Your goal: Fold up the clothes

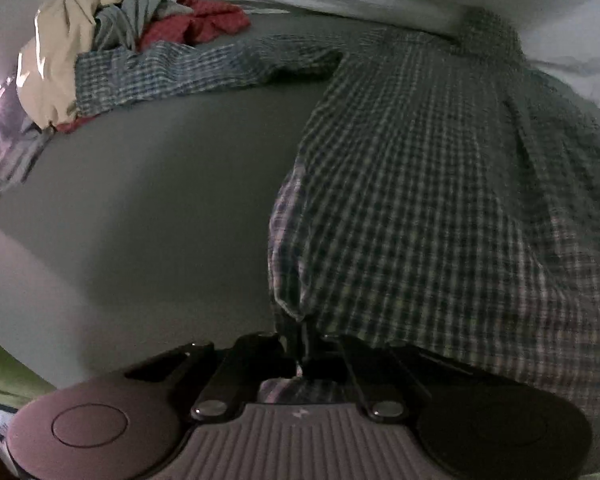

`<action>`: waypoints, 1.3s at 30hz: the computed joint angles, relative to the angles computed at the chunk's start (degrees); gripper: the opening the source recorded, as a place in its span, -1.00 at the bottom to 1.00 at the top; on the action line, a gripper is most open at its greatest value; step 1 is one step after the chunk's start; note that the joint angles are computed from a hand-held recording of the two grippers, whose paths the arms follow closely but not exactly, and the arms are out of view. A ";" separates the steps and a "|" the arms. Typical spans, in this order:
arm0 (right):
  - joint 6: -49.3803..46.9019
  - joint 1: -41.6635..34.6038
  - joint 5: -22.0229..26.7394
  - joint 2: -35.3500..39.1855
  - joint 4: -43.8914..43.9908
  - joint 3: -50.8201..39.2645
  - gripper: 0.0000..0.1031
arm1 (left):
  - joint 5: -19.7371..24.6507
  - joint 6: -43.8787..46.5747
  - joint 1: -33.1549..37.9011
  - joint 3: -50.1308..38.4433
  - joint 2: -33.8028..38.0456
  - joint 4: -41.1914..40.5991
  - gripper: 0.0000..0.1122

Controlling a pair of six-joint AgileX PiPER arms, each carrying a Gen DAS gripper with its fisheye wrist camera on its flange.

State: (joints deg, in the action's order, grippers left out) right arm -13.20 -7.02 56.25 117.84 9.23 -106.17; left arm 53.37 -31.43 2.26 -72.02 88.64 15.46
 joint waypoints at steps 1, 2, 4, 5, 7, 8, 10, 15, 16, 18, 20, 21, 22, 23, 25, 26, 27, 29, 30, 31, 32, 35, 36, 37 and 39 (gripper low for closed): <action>-0.43 -0.45 0.36 -0.34 -0.11 -0.01 -1.00 | 0.41 0.66 0.17 0.00 -0.57 -1.57 -0.96; -0.86 -0.89 0.73 -0.62 -0.18 -0.06 -1.00 | 0.55 1.18 0.37 0.27 -1.09 -2.78 -0.96; -1.45 -1.05 2.20 -0.07 -0.81 -0.75 -1.00 | -0.07 1.72 0.78 1.68 -1.88 -3.79 -0.94; -1.63 -0.88 2.98 0.27 -1.45 -1.07 -1.00 | -0.11 1.76 0.85 2.10 -2.18 -3.89 -0.94; -2.94 -0.19 4.27 0.62 -2.84 -1.61 -1.00 | 0.26 1.54 1.09 2.17 -2.75 -4.06 -0.94; -3.91 0.23 4.82 0.68 -3.46 -1.85 -1.00 | 0.54 1.21 1.23 2.20 -3.06 -4.14 -0.94; -4.76 0.00 6.40 1.22 -2.71 -2.80 -1.00 | 1.41 -0.17 1.71 2.19 -3.68 -4.46 -0.94; -4.71 0.89 12.15 4.41 -7.27 -8.19 -0.83 | 4.45 -1.38 2.10 -0.37 -2.25 -4.51 -0.76; -4.99 1.79 10.11 3.59 -9.77 -6.61 -0.61 | 5.28 -1.27 1.66 -1.18 -1.79 -3.83 -0.63; -3.59 3.56 5.03 1.95 -14.72 -3.69 -0.44 | 6.55 -0.47 0.88 -2.49 -1.44 -3.25 -0.33; -2.33 4.48 0.81 1.17 -16.37 -2.50 -0.20 | 4.74 0.71 1.56 -2.19 -2.76 -4.77 -0.14; -2.00 4.59 -1.04 1.10 -15.68 -2.58 -0.11 | 3.92 0.92 2.07 -2.11 -3.44 -5.63 -0.09; -1.57 4.75 -2.80 1.13 -15.05 -2.79 -0.01 | 3.65 0.72 2.75 -2.38 -3.90 -6.48 -0.01; -0.77 5.22 -3.43 1.90 -14.46 -4.23 0.00 | 3.23 0.74 3.61 -2.61 -4.34 -7.33 0.04; -0.25 6.82 -0.92 4.56 -13.01 -9.75 0.02 | 1.80 1.67 6.03 -2.94 -5.13 -9.09 0.12; -0.63 7.71 -0.83 5.02 -11.89 -10.83 0.08 | 1.11 2.17 7.25 -3.15 -5.47 -10.04 0.22; -1.03 8.62 -0.88 5.44 -10.80 -11.76 0.13 | 0.18 2.53 8.48 -3.28 -5.59 -10.81 0.25; -2.24 10.97 -3.10 5.21 -9.08 -10.45 0.31 | -2.38 3.96 12.15 -3.49 -4.68 -13.35 0.28; -2.81 12.22 -4.19 5.16 -8.31 -9.87 0.31 | -3.00 5.89 14.48 -4.02 -3.70 -15.79 0.28; -2.63 14.08 -5.57 4.90 -8.42 -8.57 0.32 | -3.45 8.20 16.68 -4.59 -2.63 -18.34 0.28; -2.33 15.96 -6.76 4.82 -8.71 -7.60 0.33 | -3.71 10.58 18.81 -5.35 -1.35 -20.58 0.28; 2.97 22.94 -9.74 4.14 -14.88 -4.02 0.40 | -2.97 18.35 24.80 -9.39 3.53 -25.19 0.28; 6.16 25.40 -10.45 3.97 -18.00 -3.12 0.45 | -2.64 21.49 26.94 -11.22 5.27 -26.72 0.28; 9.53 27.88 -10.91 3.97 -21.25 -2.49 0.55 | -2.75 24.33 28.84 -12.96 6.88 -27.72 0.29; 17.61 33.04 -11.59 4.00 -28.64 -1.06 0.57 | -3.81 28.32 31.55 -16.17 9.88 -27.60 0.33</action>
